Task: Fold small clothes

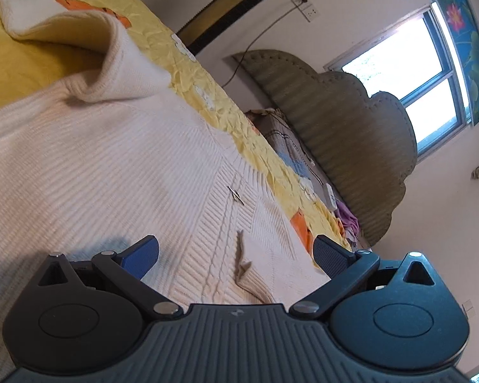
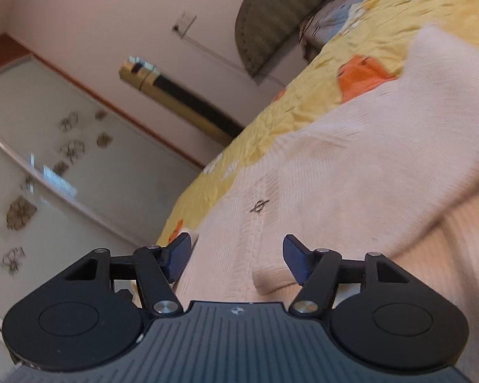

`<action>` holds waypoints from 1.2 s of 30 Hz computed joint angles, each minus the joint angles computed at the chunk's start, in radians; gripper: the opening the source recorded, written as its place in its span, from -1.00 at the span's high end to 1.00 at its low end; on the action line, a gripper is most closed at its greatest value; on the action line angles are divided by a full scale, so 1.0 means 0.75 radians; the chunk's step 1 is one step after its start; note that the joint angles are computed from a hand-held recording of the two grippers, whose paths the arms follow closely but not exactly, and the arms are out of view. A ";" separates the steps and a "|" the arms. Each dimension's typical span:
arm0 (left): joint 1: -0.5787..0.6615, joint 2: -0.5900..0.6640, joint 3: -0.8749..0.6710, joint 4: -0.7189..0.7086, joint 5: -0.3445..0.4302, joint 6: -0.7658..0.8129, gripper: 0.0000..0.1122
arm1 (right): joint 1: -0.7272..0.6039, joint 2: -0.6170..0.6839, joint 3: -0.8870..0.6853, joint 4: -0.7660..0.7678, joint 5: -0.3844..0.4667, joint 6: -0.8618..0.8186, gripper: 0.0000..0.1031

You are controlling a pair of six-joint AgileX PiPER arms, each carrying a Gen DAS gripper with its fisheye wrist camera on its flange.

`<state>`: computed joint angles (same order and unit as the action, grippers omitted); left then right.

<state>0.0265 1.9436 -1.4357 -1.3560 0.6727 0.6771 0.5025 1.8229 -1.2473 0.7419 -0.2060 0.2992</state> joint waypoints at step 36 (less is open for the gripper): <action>-0.327 0.699 -1.193 0.834 0.318 -1.103 0.05 | 0.065 -0.100 0.530 -0.432 -0.481 0.519 -0.54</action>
